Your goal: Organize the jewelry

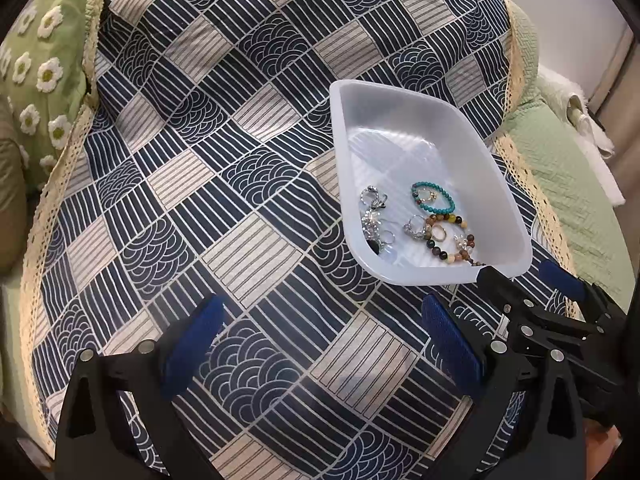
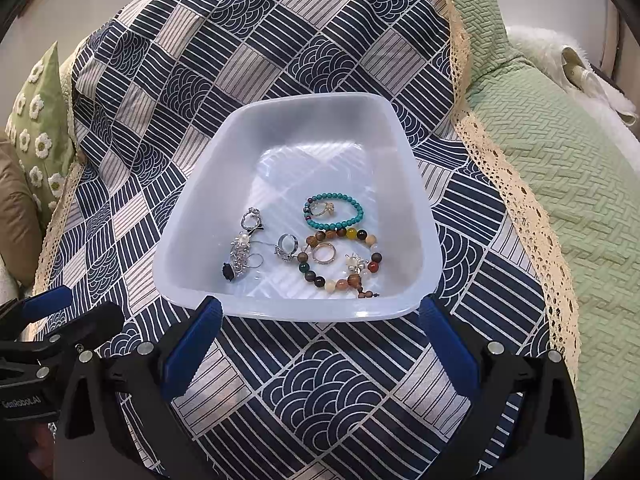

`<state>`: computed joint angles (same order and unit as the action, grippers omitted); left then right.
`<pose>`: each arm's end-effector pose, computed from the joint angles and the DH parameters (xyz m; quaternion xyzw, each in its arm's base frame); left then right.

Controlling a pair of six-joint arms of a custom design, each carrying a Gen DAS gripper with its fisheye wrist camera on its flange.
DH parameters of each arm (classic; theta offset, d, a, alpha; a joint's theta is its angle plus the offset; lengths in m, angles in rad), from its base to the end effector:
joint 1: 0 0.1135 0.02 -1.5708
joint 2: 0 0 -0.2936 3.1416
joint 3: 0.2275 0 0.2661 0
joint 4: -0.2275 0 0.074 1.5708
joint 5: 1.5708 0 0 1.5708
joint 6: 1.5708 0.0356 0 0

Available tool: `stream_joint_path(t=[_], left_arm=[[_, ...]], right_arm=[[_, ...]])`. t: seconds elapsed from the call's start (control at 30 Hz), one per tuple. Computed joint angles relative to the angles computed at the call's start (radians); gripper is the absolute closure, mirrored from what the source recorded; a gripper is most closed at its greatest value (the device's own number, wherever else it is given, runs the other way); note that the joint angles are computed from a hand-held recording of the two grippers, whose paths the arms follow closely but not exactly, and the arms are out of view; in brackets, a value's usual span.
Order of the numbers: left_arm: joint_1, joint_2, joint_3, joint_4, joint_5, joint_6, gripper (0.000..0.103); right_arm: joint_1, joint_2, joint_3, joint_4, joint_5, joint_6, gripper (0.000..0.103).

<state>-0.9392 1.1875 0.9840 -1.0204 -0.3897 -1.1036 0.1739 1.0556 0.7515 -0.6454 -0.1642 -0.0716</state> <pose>0.1364 -0.1636 0.2916 -0.1126 0.9604 -0.0448 0.2511 0.2001 0.0411 0.2599 -0.1411 0.9387 0.0936 0.3003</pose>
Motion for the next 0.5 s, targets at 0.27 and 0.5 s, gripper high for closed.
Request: stream_joint_path(t=[0.27,0.5], left_arm=[[-0.011,0.017,0.008,-0.004,-0.007,0.008,0.008],[-0.015,0.022,0.011,-0.007,-0.011,0.012,0.008]], right_arm=[[-0.002,0.002,-0.006,0.002,0.002,-0.004,0.006],[-0.004,0.003,-0.005,0.005,0.005,-0.007,0.006]])
